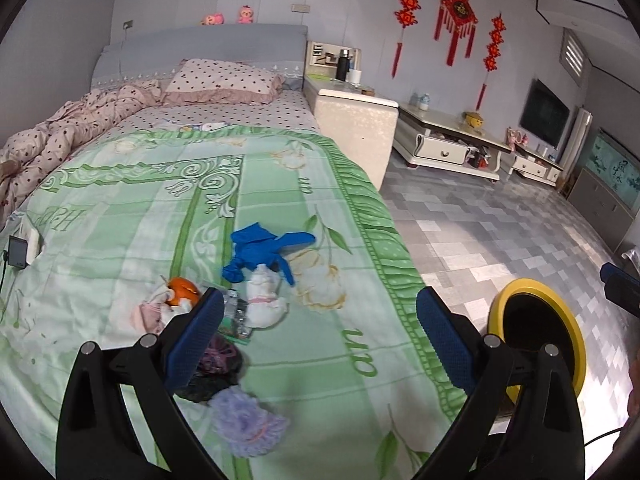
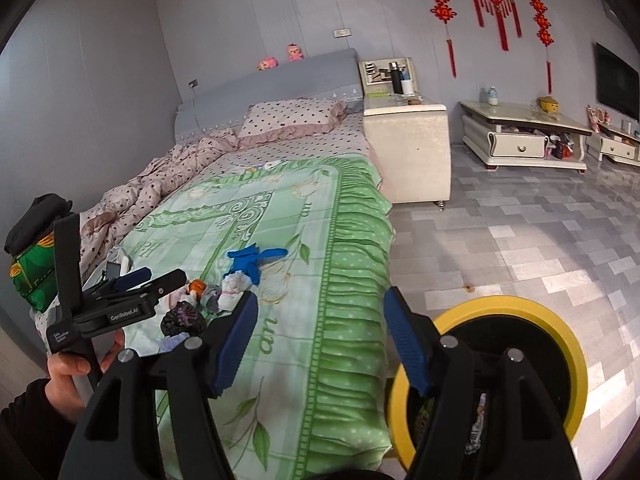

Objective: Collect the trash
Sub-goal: 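Grasp the pink cloth with the left tool while the right tool grasps the purple mesh net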

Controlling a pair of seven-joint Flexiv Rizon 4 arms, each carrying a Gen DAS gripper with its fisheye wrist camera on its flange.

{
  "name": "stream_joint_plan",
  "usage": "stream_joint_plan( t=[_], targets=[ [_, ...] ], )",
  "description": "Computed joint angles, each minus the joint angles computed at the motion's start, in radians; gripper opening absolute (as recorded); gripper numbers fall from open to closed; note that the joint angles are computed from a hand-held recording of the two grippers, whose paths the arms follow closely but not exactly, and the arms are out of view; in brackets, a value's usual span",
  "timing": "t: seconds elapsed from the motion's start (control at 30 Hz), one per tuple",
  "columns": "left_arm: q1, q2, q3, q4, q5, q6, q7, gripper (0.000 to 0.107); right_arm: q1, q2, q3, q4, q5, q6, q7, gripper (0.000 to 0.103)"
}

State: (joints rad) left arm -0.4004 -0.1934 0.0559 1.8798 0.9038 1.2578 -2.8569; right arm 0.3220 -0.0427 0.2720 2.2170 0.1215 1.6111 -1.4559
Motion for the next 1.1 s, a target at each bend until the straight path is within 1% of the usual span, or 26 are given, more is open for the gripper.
stream_joint_plan(
  t=[0.07,0.1,0.2,0.27,0.4,0.53,0.63,0.77,0.87,1.03,1.1],
  targets=[
    [0.015,0.019,0.017,0.028,0.004,-0.004,-0.008,0.092,0.016,-0.017,0.013,-0.011,-0.009,-0.003,-0.003,0.062],
    [0.028,0.029,0.023,0.043,0.005,-0.003,-0.009,0.092,0.015,-0.027,0.031,-0.025,0.012,-0.013,-0.028,0.062],
    [0.075,0.051,0.035,0.089,0.004,0.004,-0.015,0.092,0.036,-0.062,0.051,-0.043,-0.005,-0.015,-0.031,0.062],
    [0.107,0.061,0.041,0.119,0.004,0.015,-0.019,0.092,0.034,-0.088,0.081,-0.064,0.002,-0.03,-0.05,0.062],
    [0.164,0.058,0.054,0.161,0.01,0.038,-0.034,0.092,0.064,-0.148,0.101,-0.091,-0.036,-0.042,-0.042,0.062],
    [0.211,0.032,0.078,0.195,0.009,0.09,-0.044,0.092,0.099,-0.209,0.107,-0.111,-0.1,-0.058,-0.009,0.062],
    [0.224,-0.001,0.102,0.203,0.006,0.119,-0.047,0.092,0.124,-0.252,0.104,-0.126,-0.147,-0.076,0.013,0.062],
    [0.23,-0.061,0.145,0.206,-0.023,0.181,-0.038,0.092,0.146,-0.306,0.109,-0.151,-0.199,-0.105,0.031,0.062],
    [0.22,-0.104,0.179,0.199,-0.05,0.222,-0.015,0.092,0.158,-0.338,0.114,-0.164,-0.226,-0.124,0.032,0.062],
    [0.199,-0.164,0.224,0.181,-0.109,0.267,0.044,0.092,0.217,-0.367,0.061,-0.164,-0.297,-0.13,0.073,0.062],
    [0.203,-0.189,0.229,0.18,-0.149,0.292,0.077,0.092,0.205,-0.387,0.076,-0.185,-0.301,-0.156,0.074,0.062]
  ],
)
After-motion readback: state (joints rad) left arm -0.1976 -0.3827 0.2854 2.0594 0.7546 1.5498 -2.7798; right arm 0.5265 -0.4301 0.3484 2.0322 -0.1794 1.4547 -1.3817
